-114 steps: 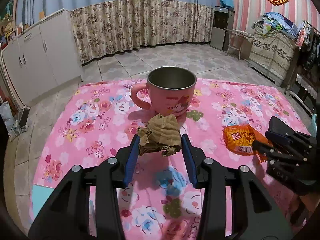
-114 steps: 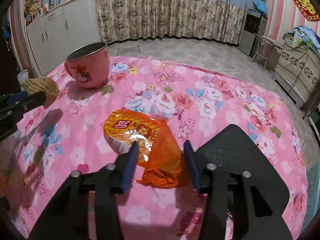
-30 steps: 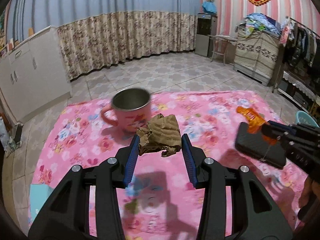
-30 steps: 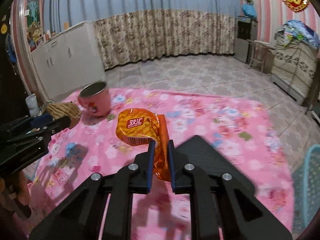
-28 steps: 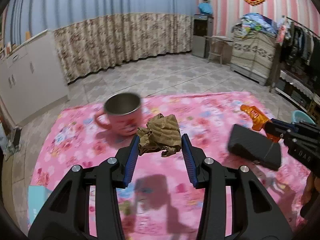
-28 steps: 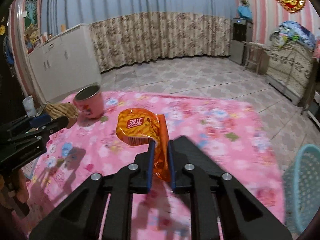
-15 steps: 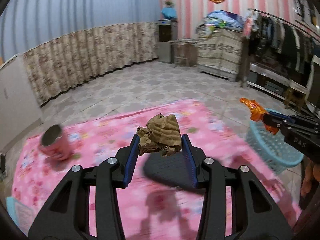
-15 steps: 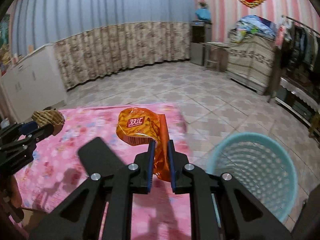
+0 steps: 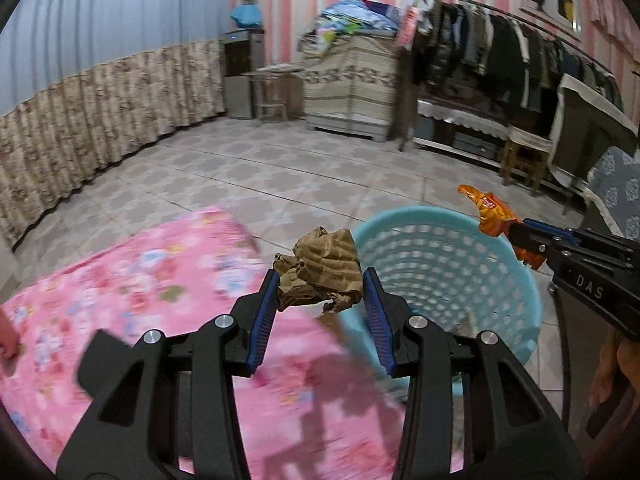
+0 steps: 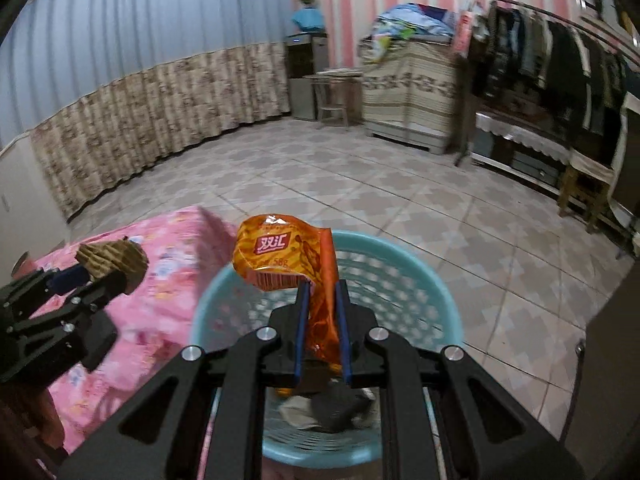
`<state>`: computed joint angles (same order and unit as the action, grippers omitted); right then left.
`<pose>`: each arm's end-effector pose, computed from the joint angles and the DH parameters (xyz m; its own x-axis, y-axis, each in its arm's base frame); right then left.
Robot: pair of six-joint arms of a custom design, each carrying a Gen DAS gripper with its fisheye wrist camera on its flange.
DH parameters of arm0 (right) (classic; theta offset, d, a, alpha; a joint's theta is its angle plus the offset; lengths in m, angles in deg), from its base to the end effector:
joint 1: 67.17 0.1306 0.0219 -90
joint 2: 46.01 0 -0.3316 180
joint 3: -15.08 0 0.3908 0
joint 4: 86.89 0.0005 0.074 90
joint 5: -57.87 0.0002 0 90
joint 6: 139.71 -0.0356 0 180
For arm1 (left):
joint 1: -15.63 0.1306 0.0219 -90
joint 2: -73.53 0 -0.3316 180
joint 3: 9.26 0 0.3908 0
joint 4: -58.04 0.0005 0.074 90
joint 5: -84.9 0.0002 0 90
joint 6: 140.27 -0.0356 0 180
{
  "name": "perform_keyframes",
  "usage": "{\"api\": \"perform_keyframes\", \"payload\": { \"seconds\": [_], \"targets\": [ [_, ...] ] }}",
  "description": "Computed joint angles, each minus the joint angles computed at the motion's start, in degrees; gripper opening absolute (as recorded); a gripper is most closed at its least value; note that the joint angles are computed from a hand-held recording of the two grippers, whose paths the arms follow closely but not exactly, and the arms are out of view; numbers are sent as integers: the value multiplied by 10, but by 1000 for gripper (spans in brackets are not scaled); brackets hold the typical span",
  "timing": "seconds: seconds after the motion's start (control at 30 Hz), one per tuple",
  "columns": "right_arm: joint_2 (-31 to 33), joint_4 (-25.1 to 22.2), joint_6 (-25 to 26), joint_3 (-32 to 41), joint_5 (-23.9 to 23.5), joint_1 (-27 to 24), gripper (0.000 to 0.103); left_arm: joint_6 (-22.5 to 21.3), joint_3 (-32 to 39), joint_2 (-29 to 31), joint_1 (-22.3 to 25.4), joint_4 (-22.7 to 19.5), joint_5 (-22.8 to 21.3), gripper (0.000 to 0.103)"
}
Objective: Collect trash
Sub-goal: 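Open the left tool to drop the paper while the right tool drops the snack bag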
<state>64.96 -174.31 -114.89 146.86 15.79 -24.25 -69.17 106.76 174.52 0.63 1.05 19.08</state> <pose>0.4171 0.3511 0.4892 -0.5005 0.3652 -0.7849 0.5090 0.8575 0.0744 0.5192 -0.1547 0.4861 -0.4392 0.4236 -0.7922 0.7109 0.7030 -0.0182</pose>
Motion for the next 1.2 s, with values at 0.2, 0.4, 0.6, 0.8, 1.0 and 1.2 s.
{"api": "perform_keyframes", "payload": {
  "seconds": [0.2,0.4,0.6,0.8,1.0,1.2],
  "targets": [
    [-71,36,-34,-100,-10,-15,14,6,-7,4,-56,11,-19,47],
    [-91,47,-47,-132,-17,-23,14,21,1,14,-77,21,-31,68],
    [-92,51,-42,-135,-19,-25,14,39,-18,-5,-64,47,-54,90],
    [-64,52,-42,-111,-28,-25,14,68,4,1,-25,19,-39,95],
    [-20,47,-28,-64,-43,-25,17,89,10,2,9,14,-40,98],
    [20,24,-20,-17,-41,-21,70,84,-4,-14,32,20,-44,98]
  ]
}}
